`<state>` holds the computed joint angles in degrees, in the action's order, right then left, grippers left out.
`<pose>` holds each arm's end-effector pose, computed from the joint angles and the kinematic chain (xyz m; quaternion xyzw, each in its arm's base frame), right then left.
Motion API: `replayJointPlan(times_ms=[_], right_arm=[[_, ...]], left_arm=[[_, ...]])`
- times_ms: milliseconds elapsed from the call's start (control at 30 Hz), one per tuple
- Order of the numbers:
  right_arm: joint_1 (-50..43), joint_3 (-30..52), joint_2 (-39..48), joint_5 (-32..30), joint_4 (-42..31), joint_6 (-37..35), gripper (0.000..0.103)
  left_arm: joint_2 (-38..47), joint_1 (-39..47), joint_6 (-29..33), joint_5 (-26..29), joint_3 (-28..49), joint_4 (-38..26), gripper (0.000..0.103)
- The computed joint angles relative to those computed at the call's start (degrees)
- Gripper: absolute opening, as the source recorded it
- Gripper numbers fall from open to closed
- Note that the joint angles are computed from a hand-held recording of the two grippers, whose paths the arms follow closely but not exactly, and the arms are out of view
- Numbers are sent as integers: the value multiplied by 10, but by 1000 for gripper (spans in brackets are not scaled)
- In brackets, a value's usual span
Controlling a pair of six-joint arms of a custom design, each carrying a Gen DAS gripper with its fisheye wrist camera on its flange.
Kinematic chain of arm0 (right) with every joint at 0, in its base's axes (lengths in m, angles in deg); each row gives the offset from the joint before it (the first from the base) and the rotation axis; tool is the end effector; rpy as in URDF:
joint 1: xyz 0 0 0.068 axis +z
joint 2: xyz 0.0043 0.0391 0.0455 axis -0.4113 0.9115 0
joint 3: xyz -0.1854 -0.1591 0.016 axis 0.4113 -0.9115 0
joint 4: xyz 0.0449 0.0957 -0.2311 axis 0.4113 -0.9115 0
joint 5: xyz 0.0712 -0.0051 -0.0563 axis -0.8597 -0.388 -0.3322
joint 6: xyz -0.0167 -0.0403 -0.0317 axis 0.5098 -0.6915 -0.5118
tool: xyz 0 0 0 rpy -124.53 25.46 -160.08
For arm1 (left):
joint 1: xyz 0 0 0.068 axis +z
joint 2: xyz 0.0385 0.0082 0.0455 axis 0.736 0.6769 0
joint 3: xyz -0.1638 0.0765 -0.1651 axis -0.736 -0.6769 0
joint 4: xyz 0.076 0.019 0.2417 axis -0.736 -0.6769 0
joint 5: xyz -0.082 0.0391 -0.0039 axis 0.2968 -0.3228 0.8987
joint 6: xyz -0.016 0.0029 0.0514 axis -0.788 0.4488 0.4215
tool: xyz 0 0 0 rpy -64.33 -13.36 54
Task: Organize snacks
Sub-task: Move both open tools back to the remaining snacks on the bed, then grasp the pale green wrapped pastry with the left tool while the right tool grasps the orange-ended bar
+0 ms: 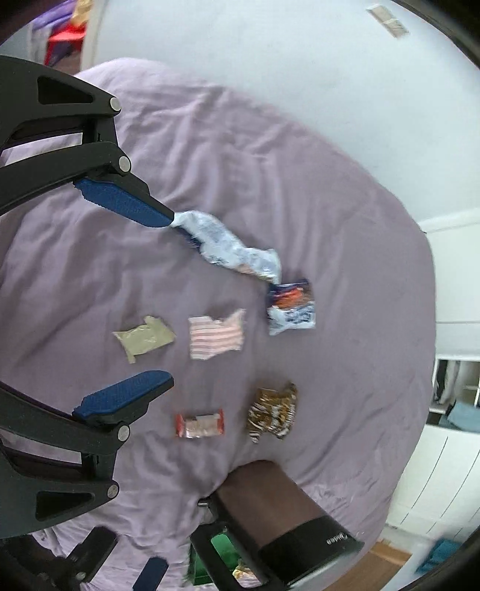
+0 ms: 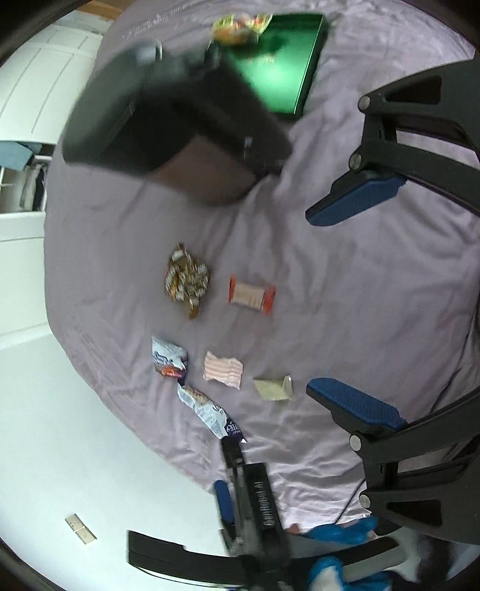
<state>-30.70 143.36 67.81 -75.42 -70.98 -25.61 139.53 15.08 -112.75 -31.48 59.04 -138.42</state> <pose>0.2337 -0.0151 0.2583 -0.1331 0.9571 0.1078 0.2335 0.2844 -0.1686 0.2525 -0.0083 0.9677 0.0013 0.2520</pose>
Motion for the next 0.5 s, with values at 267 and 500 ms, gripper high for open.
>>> replayJointPlan(times_ms=[267, 500], right_arm=[[39, -15, 123, 15, 129, 68, 100], [63, 28, 250, 9, 201, 108, 99]], left_arm=[[60, -8, -44, 34, -43, 63, 75], [129, 11, -77, 60, -38, 110, 75]])
